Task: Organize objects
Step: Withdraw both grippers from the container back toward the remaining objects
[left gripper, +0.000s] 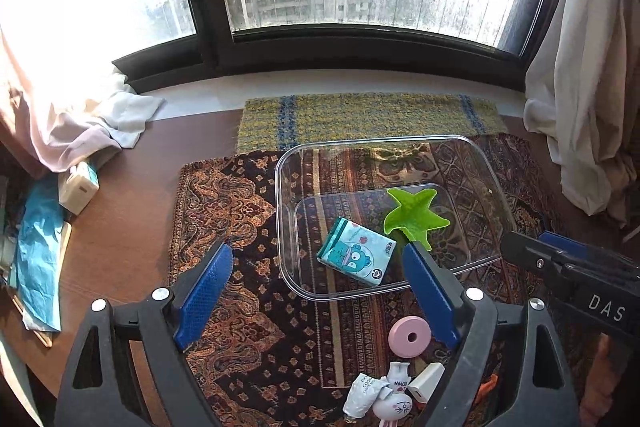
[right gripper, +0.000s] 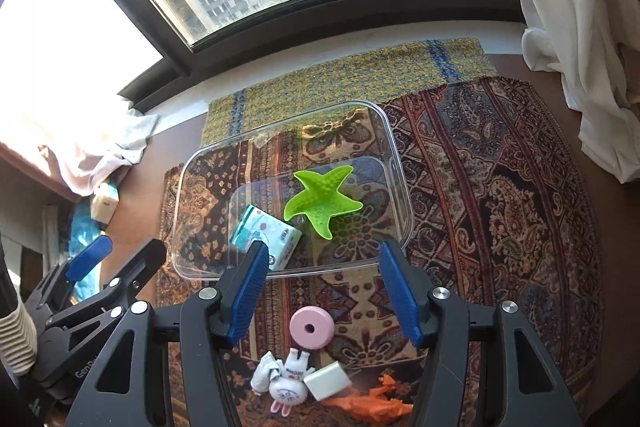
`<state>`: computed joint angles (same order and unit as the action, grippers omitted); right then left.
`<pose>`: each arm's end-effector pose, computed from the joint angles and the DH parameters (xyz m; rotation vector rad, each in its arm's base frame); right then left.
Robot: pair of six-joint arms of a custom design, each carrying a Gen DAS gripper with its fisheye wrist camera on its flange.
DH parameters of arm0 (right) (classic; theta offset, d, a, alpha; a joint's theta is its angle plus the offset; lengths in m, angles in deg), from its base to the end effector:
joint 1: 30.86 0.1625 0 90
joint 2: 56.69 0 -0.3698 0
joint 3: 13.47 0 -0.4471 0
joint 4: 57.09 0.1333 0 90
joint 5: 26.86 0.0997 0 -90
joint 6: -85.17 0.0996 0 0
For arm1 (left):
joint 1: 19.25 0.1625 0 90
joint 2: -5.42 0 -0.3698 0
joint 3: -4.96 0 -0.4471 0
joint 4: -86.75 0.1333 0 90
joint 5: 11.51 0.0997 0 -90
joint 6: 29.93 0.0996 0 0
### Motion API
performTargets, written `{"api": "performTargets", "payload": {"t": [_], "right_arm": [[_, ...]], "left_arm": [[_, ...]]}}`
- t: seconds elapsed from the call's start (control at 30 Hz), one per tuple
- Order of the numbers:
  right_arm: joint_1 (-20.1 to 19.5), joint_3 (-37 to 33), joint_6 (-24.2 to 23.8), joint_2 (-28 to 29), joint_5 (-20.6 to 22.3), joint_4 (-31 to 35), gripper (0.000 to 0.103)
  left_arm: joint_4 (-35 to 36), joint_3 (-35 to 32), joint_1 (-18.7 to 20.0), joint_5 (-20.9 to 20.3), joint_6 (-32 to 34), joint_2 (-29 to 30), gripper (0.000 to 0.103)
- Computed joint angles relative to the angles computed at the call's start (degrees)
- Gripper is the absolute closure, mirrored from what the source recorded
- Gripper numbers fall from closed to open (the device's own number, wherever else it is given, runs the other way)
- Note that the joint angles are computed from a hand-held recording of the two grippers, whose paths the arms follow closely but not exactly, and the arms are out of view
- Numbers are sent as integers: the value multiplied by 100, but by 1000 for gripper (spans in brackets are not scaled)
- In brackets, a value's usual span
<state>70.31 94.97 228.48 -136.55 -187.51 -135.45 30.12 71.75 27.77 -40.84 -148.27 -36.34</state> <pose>0.1379 -0.4952 0.2231 -1.5723 -1.2496 1.1865 -0.3105 -0.6561 0.1091 -0.6458 1.8165 -0.8919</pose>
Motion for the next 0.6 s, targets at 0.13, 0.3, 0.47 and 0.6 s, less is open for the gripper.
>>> {"api": "performTargets", "payload": {"t": [0.13, 0.3, 0.47, 0.6], "right_arm": [[51, -13, 128, 86, 58, -53, 45], [94, -24, 258, 187, 131, -131, 45], [57, 54, -137, 247, 200, -651, 45], [11, 139, -449, 300, 232, -1139, 45]], "left_arm": [[-150, 108, -50, -57, 96, -17, 15], [-363, 285, -97, -176, 176, -72, 15], [-538, 478, -140, -305, 164, -147, 15], [-666, 650, -161, -413, 112, -221, 15]]}}
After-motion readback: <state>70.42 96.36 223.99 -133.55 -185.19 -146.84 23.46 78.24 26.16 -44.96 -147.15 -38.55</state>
